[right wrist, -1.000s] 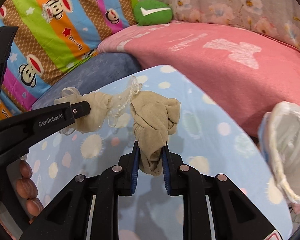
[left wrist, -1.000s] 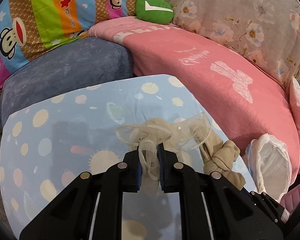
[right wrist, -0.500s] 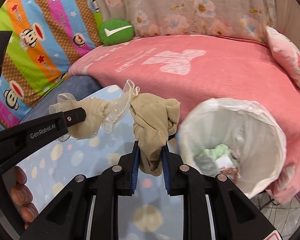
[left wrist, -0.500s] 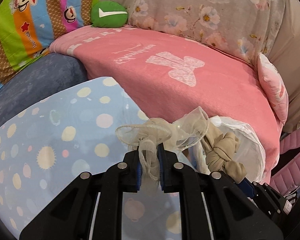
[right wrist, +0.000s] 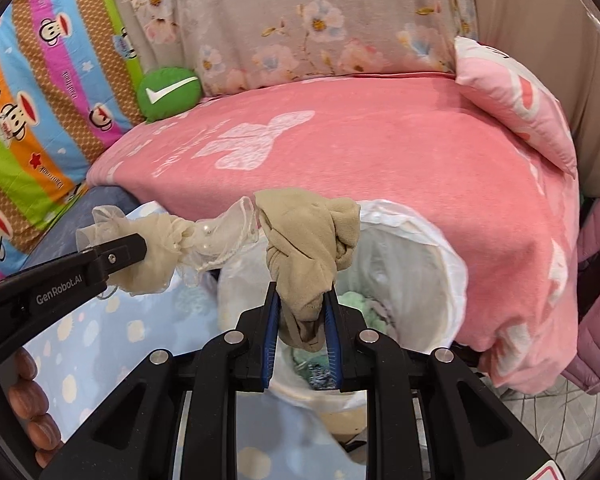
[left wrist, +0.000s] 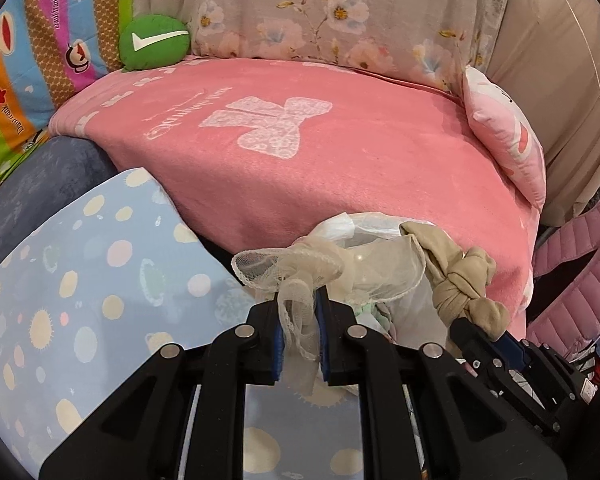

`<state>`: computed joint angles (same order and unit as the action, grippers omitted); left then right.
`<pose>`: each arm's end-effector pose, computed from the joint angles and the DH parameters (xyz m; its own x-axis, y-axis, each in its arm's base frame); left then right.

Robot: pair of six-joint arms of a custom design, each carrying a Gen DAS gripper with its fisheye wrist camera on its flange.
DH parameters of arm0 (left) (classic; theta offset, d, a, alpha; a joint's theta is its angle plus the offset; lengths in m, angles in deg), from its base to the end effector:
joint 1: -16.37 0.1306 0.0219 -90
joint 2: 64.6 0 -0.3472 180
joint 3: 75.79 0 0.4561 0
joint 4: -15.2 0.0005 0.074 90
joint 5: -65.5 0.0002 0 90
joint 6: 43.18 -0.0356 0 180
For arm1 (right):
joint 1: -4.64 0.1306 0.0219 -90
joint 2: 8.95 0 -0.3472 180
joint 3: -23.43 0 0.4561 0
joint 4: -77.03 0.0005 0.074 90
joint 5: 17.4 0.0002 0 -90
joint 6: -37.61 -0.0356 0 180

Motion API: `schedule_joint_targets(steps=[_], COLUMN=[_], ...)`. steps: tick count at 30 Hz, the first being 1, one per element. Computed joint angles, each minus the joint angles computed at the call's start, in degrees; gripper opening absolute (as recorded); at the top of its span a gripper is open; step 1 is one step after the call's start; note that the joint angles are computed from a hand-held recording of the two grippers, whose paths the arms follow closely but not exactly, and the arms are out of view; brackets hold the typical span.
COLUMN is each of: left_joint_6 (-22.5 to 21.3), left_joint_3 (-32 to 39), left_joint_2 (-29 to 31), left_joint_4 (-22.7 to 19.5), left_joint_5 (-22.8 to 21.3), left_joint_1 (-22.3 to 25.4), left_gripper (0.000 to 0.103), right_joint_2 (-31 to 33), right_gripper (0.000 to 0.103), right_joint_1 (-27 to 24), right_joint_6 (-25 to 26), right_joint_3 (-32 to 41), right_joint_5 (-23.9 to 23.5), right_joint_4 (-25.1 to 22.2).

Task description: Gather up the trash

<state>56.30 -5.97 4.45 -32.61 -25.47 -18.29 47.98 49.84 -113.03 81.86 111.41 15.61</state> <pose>0.3524 -0.2435 0.3806 -0.6858 0.2740 -0.6742 0.4524 0.8862 -0.1000 0.2552 0.2246 0.3454 -0.5879 0.3718 -0.7184 0.3689 0.9136 0.1709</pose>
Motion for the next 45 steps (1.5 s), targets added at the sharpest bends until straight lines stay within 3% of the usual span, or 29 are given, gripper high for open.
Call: schedule_joint_targets(steps=[5,10,13,14,19,30,38,40,45], left_joint_6=[-0.2,0.3,0.7,0.9,0.9,-1.3,-1.0,-0.9,-0.9], left_joint_3=[1.0,2.7,3.1,2.9,3.2,0.2,-2.1,-2.6,-3.8], left_joint_2=[2.1,5.3,6.1,5.9,6.1,3.6,1.5,1.0,-0.5], left_joint_4=[0.3,0.3,1.3,2.0,2.6,3.5,3.5,3.3,3.0], left_joint_5=[-0.8,1.2,-0.4,-1.2,-1.7,-6.9,-7.5,-7.4,-8.1], left_joint_1=[-2.6,-3.8,-4.3,-4.3,-3.9,-3.7,-1.7,-1.1,0.0], left_gripper=[0.013,0.018,0.052,0.055,0.056,0.061,0.067,0.068,0.070], right_joint_2=[-2.4,-4.1,-5.2,-5.5,-6.1,-1.8,1.0,1.1,2.4], right_gripper=[0.020,0.020,0.020,0.020,0.020,0.021,0.022,0.023,0.040], right_joint_1=[-1.4,-2.9,-3.8,-4.1,-5.5,-6.3,-6.5,-6.2,-4.7], right_joint_6=[0.6,1.2,1.5,1.5,2.3,5.8,8.7,8.9,9.8], right_joint_3=[-1.6,-3.1,-3.9,-4.1,-4.5,-4.1,-2.3,-1.9,-0.5], right_joint_5=[0.1,-0.5,-0.9,-0.9,-1.4,-5.1,-5.4,-5.2,-3.9], right_joint_4=[-1.9,-2.1,-2.3,-2.3,-2.0,2.0,3.6,3.6,2.0])
